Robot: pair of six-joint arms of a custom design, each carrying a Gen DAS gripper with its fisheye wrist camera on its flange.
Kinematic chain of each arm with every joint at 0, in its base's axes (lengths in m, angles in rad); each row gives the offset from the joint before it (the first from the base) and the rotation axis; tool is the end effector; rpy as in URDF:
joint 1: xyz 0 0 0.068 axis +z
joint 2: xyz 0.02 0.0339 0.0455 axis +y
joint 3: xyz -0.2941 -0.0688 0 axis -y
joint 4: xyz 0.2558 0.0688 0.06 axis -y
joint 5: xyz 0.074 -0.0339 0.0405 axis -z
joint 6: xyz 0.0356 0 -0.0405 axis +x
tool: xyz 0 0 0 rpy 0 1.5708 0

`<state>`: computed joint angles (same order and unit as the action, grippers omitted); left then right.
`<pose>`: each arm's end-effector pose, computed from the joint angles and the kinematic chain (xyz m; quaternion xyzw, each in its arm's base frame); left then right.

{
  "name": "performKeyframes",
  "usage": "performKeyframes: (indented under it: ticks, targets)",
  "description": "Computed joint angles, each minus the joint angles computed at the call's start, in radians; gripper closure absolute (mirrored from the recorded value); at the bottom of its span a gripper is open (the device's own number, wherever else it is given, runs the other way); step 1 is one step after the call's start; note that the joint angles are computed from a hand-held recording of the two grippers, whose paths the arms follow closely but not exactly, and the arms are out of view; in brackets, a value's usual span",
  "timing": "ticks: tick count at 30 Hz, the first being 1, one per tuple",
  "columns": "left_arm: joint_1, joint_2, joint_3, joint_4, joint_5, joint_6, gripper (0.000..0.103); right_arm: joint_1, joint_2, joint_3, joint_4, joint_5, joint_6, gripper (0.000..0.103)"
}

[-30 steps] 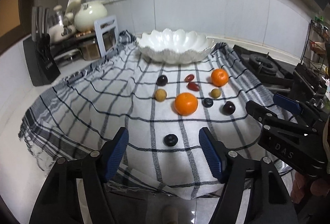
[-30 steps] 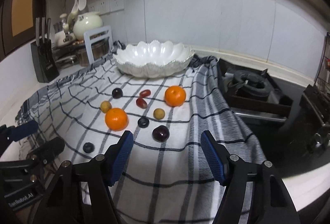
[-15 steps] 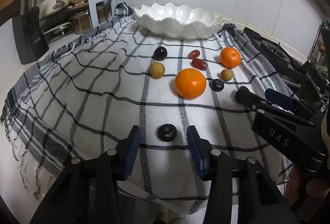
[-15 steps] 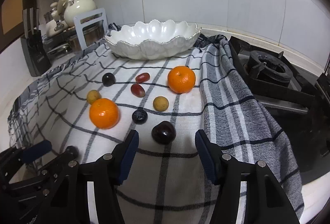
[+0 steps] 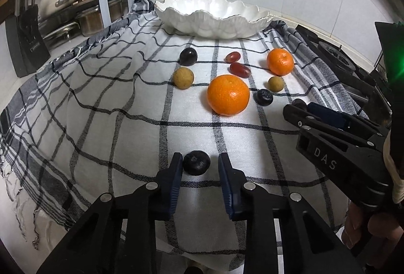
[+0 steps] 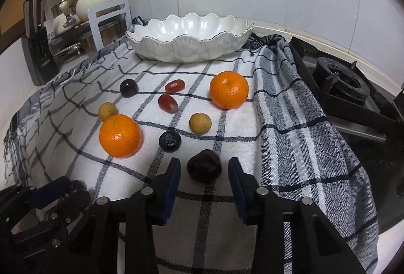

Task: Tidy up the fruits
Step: 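Grasp a dark blueberry with the left tool while the right tool grasps a dark grape, then carry both dark fruits into the white bowl and open both tools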

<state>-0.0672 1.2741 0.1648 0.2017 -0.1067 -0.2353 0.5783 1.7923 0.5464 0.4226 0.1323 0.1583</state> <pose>0.1689 -0.0076 0.1062 -0.0966 0.9394 0.0009 0.3290 0.2516 0.1586 0.0970 -0.1700 0.9136 0.0738 0.3620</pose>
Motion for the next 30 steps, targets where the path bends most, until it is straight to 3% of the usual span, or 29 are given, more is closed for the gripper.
performKeyframes:
  ticks: [3, 12, 30]
  targets:
    - [0.015, 0.012, 0.0, 0.009, 0.013, 0.006, 0.079, 0.003, 0.004, 0.001, 0.001, 0.004, -0.002, 0.072]
    - [0.046, -0.016, 0.0, -0.004, 0.039, 0.025, 0.08, 0.018, -0.019, -0.02, 0.021, 0.021, -0.011, 0.072]
    - [0.184, -0.247, 0.135, -0.213, 0.186, 0.173, 0.081, 0.087, -0.218, 0.017, -0.153, 0.079, 0.035, 0.072]
